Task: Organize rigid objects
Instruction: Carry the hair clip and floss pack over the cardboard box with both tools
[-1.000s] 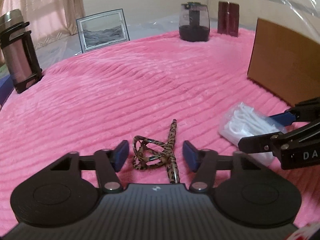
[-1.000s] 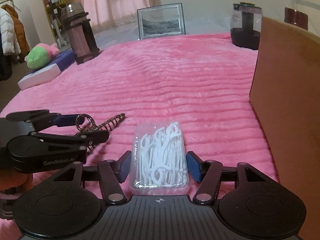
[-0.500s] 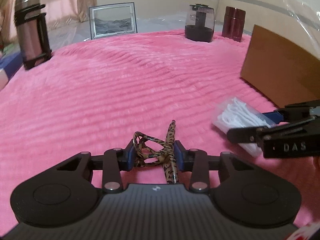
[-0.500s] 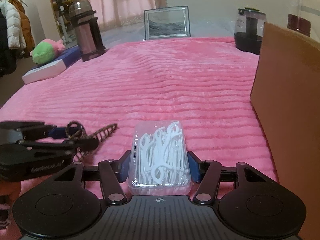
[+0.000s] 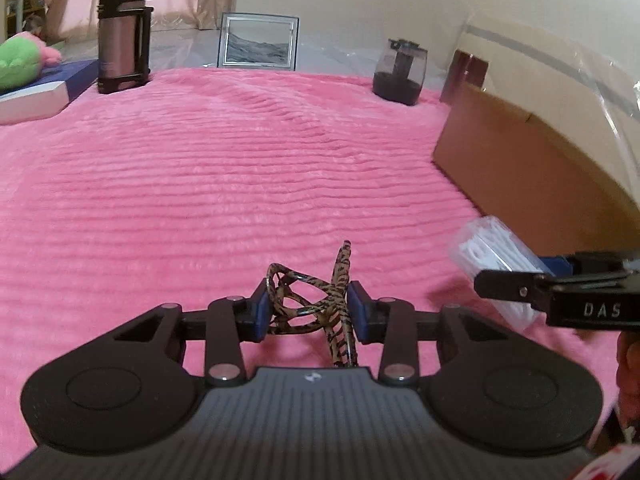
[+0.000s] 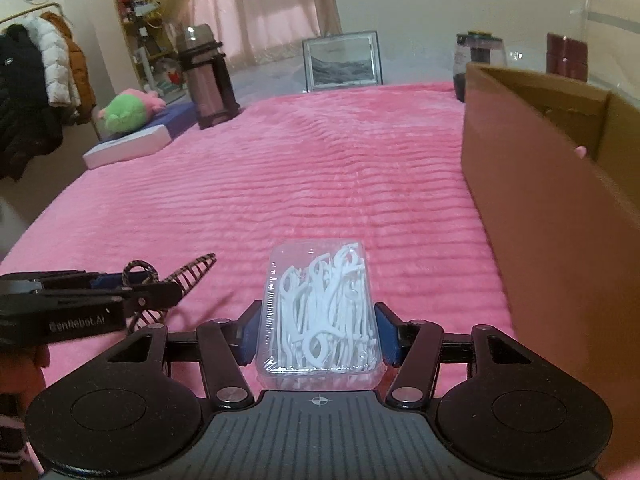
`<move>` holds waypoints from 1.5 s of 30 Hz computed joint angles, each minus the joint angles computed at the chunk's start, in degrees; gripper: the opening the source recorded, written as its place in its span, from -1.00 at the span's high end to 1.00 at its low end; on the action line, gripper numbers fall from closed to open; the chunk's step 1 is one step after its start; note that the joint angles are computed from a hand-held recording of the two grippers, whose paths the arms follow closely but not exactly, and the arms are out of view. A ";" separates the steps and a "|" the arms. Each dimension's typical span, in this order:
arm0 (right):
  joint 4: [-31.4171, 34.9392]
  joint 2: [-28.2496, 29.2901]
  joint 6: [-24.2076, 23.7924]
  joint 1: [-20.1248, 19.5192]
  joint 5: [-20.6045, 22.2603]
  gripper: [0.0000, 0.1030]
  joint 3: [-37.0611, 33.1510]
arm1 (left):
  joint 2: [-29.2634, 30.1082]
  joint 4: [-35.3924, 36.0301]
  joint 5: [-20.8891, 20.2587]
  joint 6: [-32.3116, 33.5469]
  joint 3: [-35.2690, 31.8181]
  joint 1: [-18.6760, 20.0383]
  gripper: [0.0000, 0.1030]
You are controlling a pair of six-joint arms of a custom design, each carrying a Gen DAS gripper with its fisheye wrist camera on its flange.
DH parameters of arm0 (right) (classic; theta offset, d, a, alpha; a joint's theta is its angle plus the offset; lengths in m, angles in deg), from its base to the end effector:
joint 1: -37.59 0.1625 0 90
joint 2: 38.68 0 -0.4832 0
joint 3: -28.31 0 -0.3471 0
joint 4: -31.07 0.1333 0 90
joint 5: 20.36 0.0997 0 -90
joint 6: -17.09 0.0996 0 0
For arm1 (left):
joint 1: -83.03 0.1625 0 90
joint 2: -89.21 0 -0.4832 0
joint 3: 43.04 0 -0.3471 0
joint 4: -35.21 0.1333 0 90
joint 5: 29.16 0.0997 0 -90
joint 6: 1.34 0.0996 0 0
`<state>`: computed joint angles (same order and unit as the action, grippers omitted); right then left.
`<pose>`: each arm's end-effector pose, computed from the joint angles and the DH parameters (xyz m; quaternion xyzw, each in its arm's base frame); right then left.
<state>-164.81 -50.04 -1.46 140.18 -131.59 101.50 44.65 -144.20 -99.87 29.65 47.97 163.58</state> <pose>0.2636 -0.7340 -0.0457 0.1780 -0.8963 0.3592 0.1897 0.0457 -0.7380 0.2491 0.2595 0.8821 -0.3255 0.2206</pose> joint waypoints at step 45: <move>-25.26 -19.42 -9.78 -1.95 -0.24 -0.05 27.27 | -3.58 0.05 -7.10 2.24 7.58 -11.94 0.35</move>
